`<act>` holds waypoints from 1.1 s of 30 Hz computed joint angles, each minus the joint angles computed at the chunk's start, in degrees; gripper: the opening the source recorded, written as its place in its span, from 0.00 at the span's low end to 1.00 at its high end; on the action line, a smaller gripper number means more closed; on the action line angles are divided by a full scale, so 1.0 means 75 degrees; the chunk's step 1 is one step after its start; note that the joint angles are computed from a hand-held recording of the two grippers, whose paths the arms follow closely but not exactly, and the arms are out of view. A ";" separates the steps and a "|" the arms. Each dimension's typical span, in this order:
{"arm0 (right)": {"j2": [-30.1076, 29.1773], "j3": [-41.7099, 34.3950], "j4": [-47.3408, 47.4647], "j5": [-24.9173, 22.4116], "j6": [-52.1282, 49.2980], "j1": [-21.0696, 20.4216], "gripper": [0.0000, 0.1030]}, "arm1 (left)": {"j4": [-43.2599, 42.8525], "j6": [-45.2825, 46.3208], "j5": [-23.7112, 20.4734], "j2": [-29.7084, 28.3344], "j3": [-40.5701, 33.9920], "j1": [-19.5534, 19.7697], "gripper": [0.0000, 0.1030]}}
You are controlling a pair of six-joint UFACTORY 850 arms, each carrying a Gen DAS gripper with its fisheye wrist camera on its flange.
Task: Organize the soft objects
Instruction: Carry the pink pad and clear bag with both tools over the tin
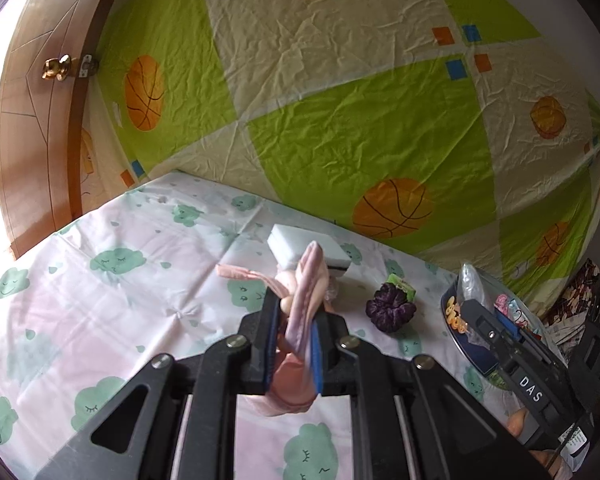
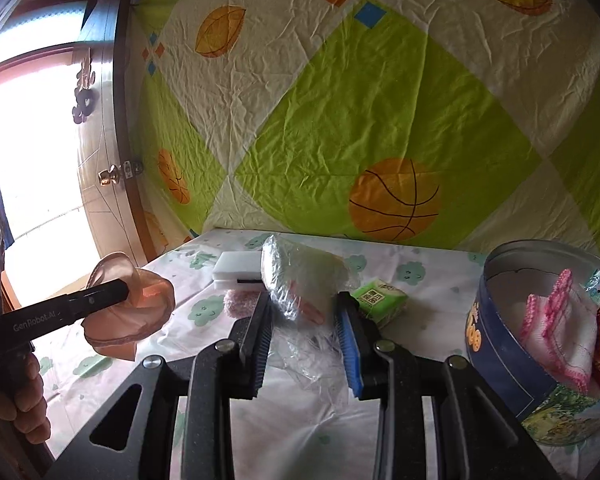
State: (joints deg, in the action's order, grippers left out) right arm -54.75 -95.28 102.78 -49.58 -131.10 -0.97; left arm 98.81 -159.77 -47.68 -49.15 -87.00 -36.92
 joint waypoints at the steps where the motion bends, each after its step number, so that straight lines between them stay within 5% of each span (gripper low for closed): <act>1: -0.0015 -0.0031 0.0013 -0.0010 -0.0025 -0.0034 0.33 | -0.0032 0.0084 0.0017 -0.0064 -0.0126 -0.0006 0.11; 33: -0.0694 -0.1328 0.0453 -0.0029 -0.0188 -0.0853 0.33 | -0.1239 0.3535 0.0627 -0.2384 -0.4640 -0.0205 0.11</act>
